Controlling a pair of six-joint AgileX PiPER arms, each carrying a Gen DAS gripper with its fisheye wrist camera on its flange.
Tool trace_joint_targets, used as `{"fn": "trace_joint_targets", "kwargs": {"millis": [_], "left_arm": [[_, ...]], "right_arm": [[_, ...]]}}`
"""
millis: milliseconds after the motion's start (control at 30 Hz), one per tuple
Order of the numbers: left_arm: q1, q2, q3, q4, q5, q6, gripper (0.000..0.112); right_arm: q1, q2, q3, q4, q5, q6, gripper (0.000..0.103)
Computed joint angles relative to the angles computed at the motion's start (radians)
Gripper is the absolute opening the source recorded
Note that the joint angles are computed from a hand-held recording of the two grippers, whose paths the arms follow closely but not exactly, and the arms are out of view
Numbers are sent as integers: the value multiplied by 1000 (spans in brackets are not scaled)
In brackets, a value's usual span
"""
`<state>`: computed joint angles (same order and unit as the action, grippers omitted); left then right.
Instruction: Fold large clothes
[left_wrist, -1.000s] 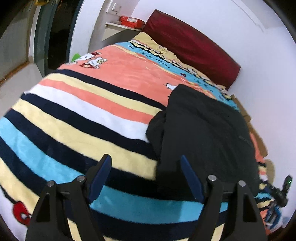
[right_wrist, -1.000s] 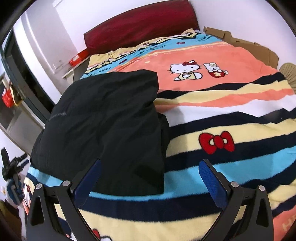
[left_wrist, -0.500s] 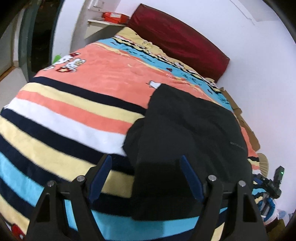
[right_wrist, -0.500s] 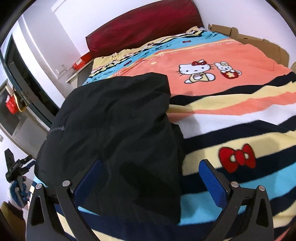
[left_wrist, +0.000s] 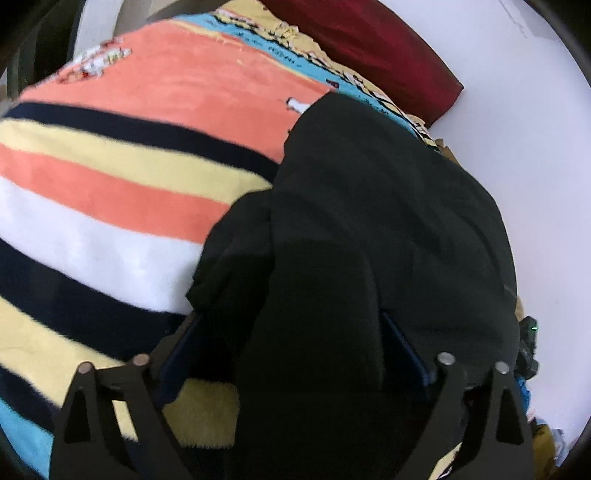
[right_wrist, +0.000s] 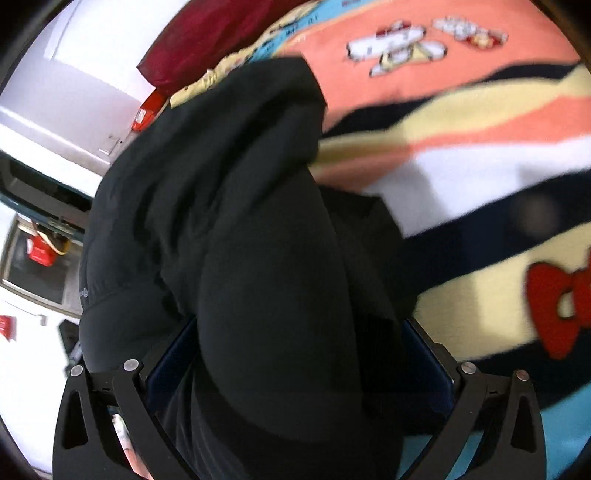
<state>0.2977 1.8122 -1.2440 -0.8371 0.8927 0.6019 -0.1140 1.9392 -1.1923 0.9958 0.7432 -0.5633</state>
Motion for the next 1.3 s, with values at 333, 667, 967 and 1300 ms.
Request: {"fn": "trace_joint_targets", "kwargs": {"millis": [333,667,967,1300], "left_arm": [[-10,38,107,-252,-46,161,98],[-57,-58,227,-469,-4,357,35],[-57,-343,271,-427,48,324,25],[127,-466,430,-321,155,361,25]], "right_arm": [[51,67,-11,95,-46,-73,103],[95,-23,84,280,-111,-238,46],[209,-325,89,73,-225,-76,22],[197,-461,215,131,-187,-127,22]]}}
